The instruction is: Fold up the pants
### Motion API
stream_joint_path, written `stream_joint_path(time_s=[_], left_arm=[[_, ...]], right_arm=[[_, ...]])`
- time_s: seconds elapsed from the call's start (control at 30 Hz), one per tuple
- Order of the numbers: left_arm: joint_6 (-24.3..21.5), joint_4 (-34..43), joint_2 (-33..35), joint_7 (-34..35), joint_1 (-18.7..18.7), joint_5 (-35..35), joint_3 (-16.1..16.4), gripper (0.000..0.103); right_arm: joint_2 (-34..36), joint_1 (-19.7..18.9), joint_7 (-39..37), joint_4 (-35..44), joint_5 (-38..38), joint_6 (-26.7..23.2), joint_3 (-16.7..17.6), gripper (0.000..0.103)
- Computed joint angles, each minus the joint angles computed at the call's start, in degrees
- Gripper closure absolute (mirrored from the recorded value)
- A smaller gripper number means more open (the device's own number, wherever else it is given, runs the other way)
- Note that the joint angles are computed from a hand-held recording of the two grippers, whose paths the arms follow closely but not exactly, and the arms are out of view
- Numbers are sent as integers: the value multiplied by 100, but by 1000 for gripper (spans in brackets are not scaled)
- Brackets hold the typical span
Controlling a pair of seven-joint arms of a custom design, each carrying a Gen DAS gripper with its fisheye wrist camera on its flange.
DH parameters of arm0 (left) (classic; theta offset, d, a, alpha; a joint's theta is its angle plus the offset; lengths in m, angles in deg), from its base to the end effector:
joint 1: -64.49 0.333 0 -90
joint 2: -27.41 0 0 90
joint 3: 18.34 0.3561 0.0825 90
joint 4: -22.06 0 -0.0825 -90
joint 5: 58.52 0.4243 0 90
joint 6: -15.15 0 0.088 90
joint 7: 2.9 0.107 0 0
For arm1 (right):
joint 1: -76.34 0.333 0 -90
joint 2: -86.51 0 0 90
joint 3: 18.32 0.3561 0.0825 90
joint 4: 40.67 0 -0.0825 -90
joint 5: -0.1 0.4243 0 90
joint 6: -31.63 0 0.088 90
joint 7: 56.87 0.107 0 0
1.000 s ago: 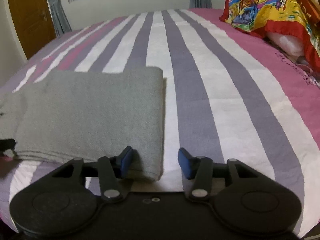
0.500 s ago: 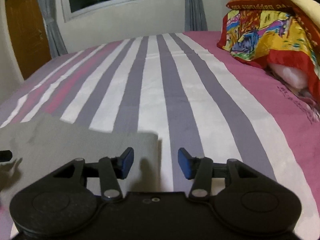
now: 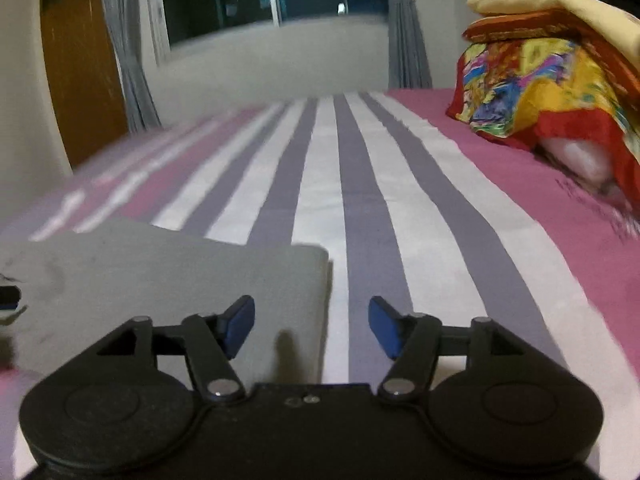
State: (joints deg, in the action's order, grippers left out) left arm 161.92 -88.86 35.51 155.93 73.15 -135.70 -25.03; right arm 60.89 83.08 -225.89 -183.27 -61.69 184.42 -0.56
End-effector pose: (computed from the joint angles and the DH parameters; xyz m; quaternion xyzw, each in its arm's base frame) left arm 0.6638 0.0406 0.4767 -0.5690 0.6539 -0.4876 0.1047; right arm 0.4106 0.2266 0.5080 -0.4619 0.7496 -0.3285 0.3418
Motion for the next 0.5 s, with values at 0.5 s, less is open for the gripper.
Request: stream_joint_path(time_s=[0.5], left_arm=[[-1023, 1473, 1715, -2349, 1309, -1088, -157, 41]], right_arm=[[40, -58, 952, 161, 919, -2776, 663, 0]])
